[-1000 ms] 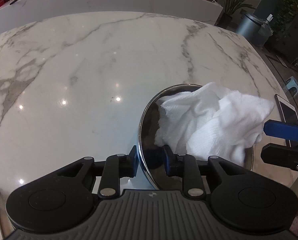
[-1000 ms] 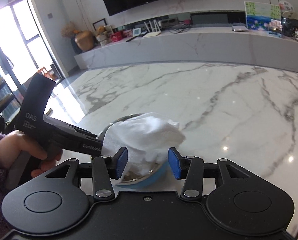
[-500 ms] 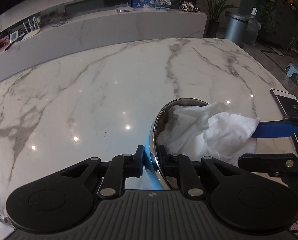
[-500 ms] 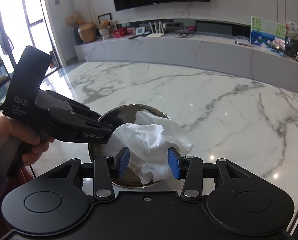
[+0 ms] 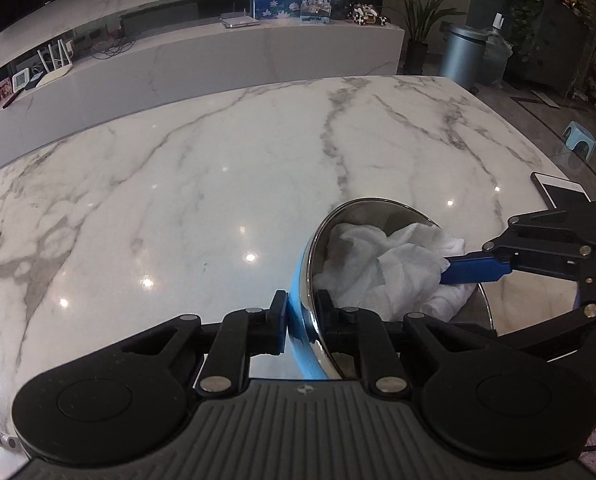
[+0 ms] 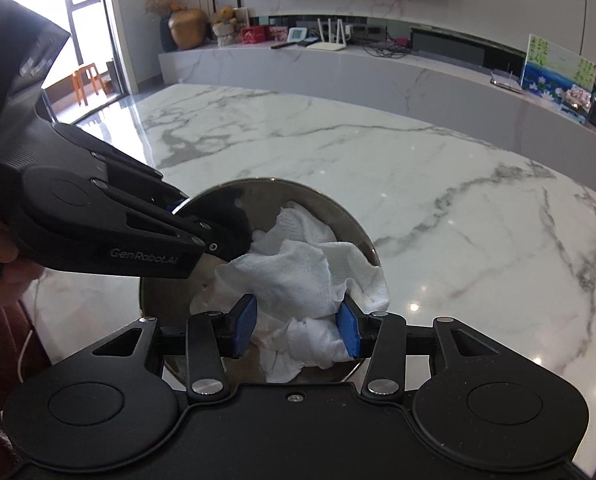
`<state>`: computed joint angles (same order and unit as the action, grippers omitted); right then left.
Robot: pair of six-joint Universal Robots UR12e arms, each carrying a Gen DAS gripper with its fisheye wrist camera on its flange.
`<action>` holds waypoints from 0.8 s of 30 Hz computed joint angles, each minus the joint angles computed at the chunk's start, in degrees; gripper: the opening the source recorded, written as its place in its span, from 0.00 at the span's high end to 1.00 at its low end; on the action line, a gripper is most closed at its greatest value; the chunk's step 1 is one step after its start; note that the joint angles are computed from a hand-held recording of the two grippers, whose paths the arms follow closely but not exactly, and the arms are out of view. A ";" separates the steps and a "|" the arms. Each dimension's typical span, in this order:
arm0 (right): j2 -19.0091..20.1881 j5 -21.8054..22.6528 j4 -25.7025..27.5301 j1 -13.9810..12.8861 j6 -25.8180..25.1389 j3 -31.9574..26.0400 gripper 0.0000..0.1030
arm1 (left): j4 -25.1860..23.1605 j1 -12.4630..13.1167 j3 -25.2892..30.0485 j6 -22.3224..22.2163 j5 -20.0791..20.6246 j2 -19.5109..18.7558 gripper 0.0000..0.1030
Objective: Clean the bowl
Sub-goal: 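Lower the white cloth held in the right tool into the bowl, then wipe the bowl interior with the cloth in the right tool while the left tool holds the rim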
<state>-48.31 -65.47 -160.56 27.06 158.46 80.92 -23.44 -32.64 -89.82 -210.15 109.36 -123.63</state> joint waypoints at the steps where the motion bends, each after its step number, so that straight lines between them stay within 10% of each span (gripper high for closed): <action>1: 0.14 -0.57 0.09 0.20 -0.18 -0.13 0.57 | 0.11 -0.02 0.02 0.13 0.03 -0.03 0.87; 24: 0.89 -4.71 -1.50 1.24 1.26 -0.33 0.73 | 0.93 -0.59 -0.05 2.85 1.29 -0.30 0.83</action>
